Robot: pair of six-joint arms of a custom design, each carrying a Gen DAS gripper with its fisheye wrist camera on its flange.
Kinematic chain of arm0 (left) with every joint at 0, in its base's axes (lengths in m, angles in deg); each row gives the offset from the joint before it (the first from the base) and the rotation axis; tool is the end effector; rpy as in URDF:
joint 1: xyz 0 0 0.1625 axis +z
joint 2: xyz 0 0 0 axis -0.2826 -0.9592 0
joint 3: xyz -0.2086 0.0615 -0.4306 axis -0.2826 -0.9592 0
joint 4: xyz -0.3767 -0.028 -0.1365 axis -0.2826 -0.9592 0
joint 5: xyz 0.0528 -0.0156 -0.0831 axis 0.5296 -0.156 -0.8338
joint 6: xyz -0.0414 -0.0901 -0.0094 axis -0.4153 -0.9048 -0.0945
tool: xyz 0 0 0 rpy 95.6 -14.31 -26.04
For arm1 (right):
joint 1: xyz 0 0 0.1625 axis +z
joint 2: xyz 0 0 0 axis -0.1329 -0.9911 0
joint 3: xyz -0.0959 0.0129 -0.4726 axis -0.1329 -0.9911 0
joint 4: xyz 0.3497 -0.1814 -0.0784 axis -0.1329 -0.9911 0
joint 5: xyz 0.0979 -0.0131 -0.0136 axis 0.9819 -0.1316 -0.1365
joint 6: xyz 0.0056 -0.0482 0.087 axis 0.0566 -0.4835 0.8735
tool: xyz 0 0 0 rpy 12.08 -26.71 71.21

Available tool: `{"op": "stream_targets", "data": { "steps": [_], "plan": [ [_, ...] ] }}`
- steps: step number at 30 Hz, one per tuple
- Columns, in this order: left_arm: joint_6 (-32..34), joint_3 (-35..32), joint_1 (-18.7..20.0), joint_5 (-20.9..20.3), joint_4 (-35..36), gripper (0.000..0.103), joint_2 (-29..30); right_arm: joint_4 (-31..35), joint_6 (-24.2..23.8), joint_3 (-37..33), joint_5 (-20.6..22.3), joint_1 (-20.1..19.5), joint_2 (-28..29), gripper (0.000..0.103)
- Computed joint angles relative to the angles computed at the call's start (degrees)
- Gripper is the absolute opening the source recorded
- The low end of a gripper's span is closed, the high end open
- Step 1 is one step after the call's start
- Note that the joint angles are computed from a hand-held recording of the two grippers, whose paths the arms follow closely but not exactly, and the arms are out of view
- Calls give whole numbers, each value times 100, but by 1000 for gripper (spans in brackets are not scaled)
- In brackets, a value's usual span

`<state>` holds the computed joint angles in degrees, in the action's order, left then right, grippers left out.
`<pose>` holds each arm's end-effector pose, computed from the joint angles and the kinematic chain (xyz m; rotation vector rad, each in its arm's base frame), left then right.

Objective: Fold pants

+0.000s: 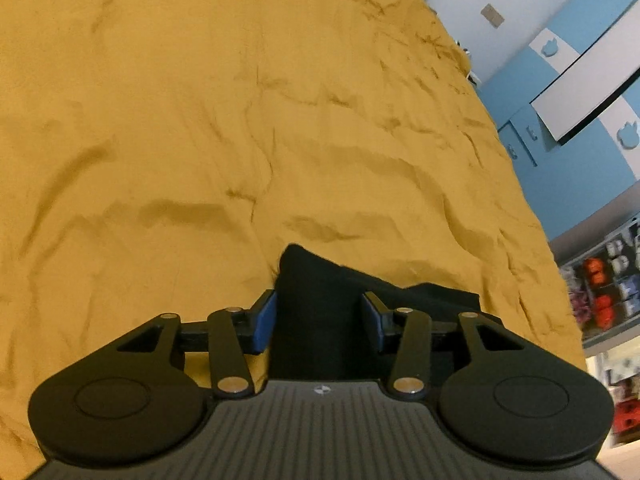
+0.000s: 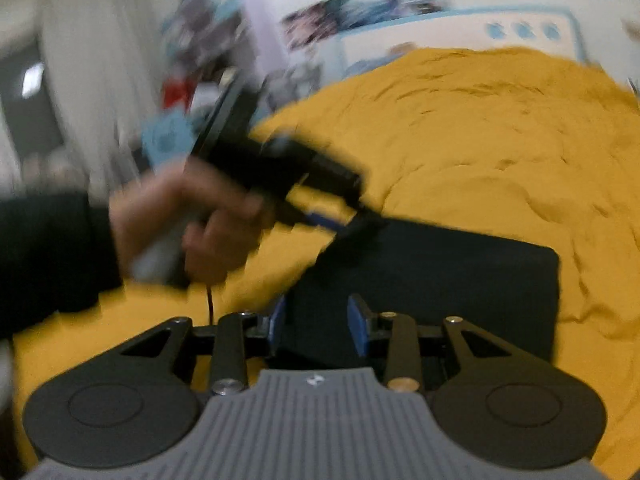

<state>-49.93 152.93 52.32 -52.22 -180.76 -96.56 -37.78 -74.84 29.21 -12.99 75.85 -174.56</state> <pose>-0.3531 -0.5111 -0.0077 -0.3353 2.5530 -1.0073 -0.0058 -0.4437 0.4205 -1.5617 2.6607 -0.5056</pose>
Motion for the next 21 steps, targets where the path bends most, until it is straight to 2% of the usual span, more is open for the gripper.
{"op": "stream_targets", "data": {
  "steps": [2, 4, 7, 9, 10, 12, 13, 14, 16, 21],
  "plan": [
    [84, 26, 81, -157, -108, 52, -35, -121, -400, 229, -168, 19, -104, 32],
    [185, 50, 139, -276, -239, 50, -58, -443, -1010, 516, -190, -12, -229, 35],
    [276, 65, 203, -421, -320, 50, -91, -1169, -2259, 1046, -128, -68, -379, 37],
    [332, 60, 230, -502, -298, 50, -110, -1936, -2992, 1479, -29, -125, -408, 36],
    [362, 35, 240, -533, -248, 48, -122, -2273, -3138, 1587, -7, -90, -346, 35],
    [449, 7, 255, -565, -212, 42, -127, -2956, -3391, 1878, 88, -119, -231, 27],
    [486, 11, 245, -523, -242, 33, -118, -3277, -3584, 2015, 147, -159, -184, 11],
    [465, 14, 235, -465, -241, 22, -108, -3431, -3795, 2096, 191, -203, -165, 6],
    [363, 27, 253, -462, -271, 16, -108, -3307, -4117, 2104, 189, -261, -240, 0],
    [711, 0, 114, -20, -548, 9, -12, -2138, -3962, 1579, -5, -107, -429, 0]
  ]
}}
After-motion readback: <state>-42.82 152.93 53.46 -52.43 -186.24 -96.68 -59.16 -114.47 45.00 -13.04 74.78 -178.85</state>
